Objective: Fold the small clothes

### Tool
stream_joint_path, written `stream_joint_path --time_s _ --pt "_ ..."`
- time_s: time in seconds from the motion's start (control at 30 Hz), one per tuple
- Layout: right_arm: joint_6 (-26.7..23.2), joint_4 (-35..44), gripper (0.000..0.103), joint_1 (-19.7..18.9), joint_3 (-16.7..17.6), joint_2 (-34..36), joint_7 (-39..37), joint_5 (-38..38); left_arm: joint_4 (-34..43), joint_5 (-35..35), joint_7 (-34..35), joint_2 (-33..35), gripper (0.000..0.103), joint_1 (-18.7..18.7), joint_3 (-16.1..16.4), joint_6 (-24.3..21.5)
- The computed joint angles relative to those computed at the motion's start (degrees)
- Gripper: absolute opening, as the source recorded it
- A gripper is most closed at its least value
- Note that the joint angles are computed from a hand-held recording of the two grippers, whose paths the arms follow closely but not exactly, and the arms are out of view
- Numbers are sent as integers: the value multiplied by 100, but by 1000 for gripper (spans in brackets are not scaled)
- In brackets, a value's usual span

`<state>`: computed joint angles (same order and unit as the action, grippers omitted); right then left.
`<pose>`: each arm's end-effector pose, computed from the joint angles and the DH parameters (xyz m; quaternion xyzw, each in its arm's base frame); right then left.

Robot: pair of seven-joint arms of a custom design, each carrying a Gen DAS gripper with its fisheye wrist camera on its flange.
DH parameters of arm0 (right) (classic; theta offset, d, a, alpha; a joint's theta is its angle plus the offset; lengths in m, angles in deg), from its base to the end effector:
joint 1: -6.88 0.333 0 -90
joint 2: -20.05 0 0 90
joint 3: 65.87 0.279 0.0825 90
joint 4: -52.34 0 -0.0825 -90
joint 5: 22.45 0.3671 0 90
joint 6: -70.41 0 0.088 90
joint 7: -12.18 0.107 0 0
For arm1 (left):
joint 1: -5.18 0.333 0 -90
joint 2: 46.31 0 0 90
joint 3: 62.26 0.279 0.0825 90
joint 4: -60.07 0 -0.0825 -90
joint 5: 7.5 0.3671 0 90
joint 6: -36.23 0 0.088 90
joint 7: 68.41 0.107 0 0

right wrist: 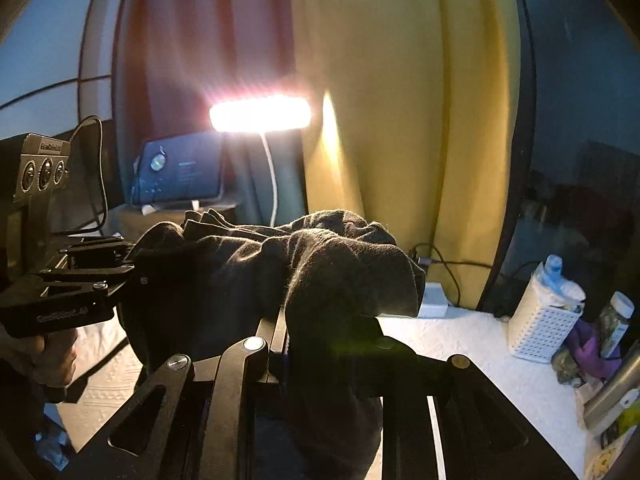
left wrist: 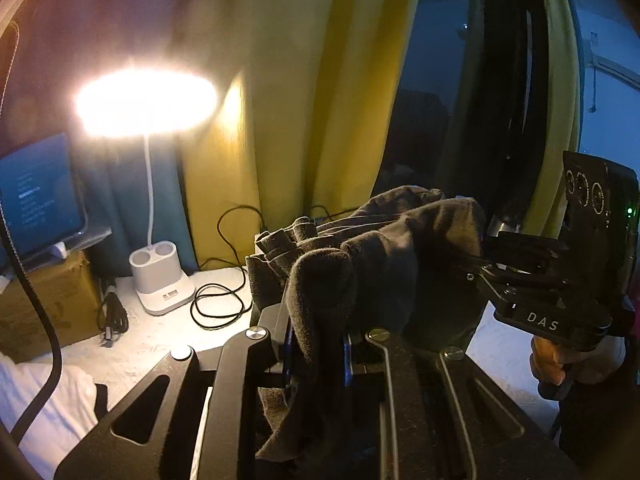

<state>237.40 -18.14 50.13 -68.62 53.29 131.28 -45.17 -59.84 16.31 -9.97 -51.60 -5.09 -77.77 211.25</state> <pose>0.5337 0.5019 0.5397 -0.7390 0.4109 -0.2359 0.4789 0.4875 -0.2760 0.5554 -0.5100 0.6960 -0.4325 0.2614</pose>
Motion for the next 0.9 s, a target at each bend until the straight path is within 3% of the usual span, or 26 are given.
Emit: stream_joint_path --time_s 0.23,0.47,0.63,0.9 --pt "355 -863 21 641 -672 -792 1156 -1163 -489 397 -486 -690 15 352 -339 212" --pt "447 -1189 21 968 -896 -1305 2430 -2614 -960 370 -708 -1398 15 907 -816 465" --pt "412 -1260 21 1054 -824 -1570 3104 -3476 -1353 99 -625 -1982 15 1161 -1017 639" --pt "310 -1133 21 990 -335 -1716 3522 -4392 -2027 -484 -381 -2866 15 1416 -1141 845"
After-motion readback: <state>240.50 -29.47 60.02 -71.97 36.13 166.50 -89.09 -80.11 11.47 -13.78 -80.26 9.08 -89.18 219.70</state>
